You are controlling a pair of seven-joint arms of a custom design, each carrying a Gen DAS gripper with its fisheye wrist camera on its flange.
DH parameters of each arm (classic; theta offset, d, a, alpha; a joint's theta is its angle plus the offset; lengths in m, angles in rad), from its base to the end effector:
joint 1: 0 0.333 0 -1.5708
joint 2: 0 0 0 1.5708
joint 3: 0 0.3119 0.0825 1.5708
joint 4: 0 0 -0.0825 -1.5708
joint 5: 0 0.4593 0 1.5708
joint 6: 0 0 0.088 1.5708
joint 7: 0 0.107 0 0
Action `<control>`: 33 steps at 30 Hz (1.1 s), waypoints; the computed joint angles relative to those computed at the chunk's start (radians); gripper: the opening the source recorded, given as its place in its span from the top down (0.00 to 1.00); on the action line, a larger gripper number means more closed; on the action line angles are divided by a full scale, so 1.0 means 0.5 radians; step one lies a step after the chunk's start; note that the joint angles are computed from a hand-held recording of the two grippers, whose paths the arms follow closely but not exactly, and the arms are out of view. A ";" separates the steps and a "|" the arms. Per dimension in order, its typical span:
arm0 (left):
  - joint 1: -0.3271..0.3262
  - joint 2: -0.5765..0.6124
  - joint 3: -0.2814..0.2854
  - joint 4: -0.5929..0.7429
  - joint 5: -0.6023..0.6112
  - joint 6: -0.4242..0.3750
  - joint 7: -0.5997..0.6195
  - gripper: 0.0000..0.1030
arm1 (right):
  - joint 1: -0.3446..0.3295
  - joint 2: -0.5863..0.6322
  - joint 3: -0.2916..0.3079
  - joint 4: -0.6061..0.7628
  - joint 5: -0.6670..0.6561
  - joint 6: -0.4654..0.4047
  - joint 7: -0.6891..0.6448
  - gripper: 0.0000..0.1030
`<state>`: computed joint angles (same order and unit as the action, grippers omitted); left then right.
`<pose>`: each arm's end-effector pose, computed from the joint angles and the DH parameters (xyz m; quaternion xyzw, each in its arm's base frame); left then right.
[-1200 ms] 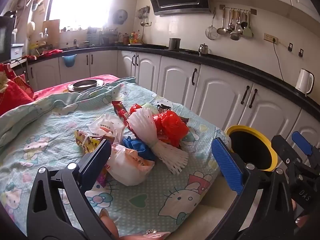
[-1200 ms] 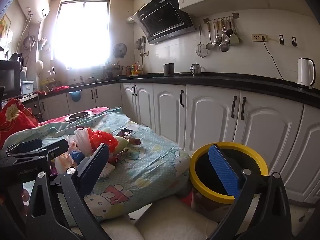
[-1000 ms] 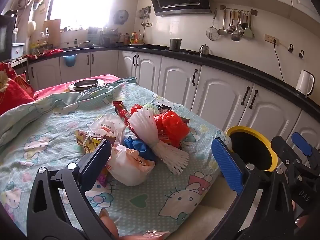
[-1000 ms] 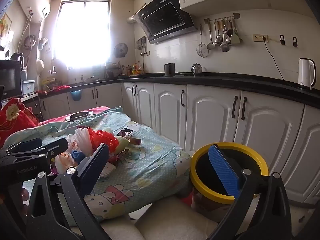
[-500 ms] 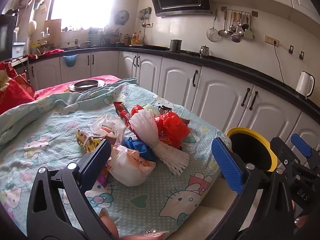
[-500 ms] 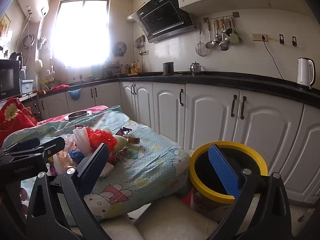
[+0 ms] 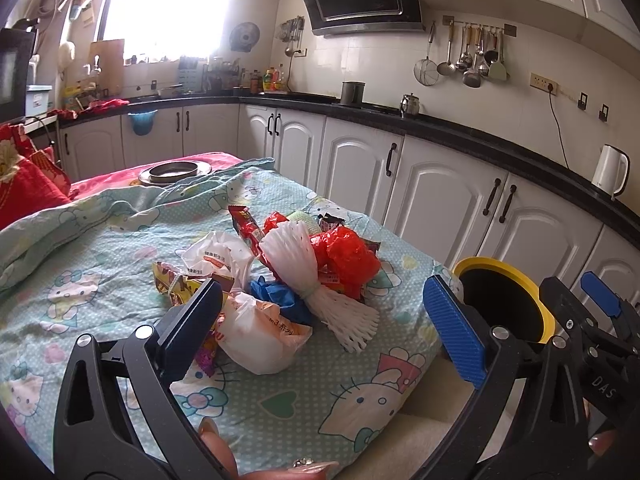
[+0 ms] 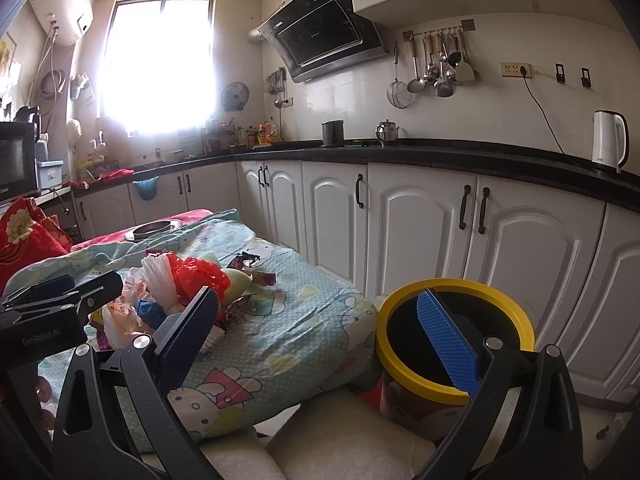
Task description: Collect trash
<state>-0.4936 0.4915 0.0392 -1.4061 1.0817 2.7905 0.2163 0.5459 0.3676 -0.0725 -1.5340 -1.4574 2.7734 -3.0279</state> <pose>0.7089 -0.3985 0.4776 -0.6060 0.5975 -0.4097 0.3285 0.6673 0.3991 0.4847 -0.5795 0.5743 -0.3771 0.4383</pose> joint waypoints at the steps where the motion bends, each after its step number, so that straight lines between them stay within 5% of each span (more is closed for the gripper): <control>1: -0.001 0.001 0.001 0.001 0.000 -0.002 -0.002 0.10 | -0.002 0.001 0.000 0.001 0.003 0.003 -0.003 0.06; 22: 0.005 0.000 -0.011 0.010 -0.020 -0.020 -0.014 0.10 | -0.013 0.034 -0.007 0.029 0.056 0.090 -0.072 0.06; 33: 0.028 0.003 0.030 0.002 -0.049 -0.010 -0.095 0.10 | -0.029 0.169 -0.026 0.146 0.475 0.411 -0.607 0.06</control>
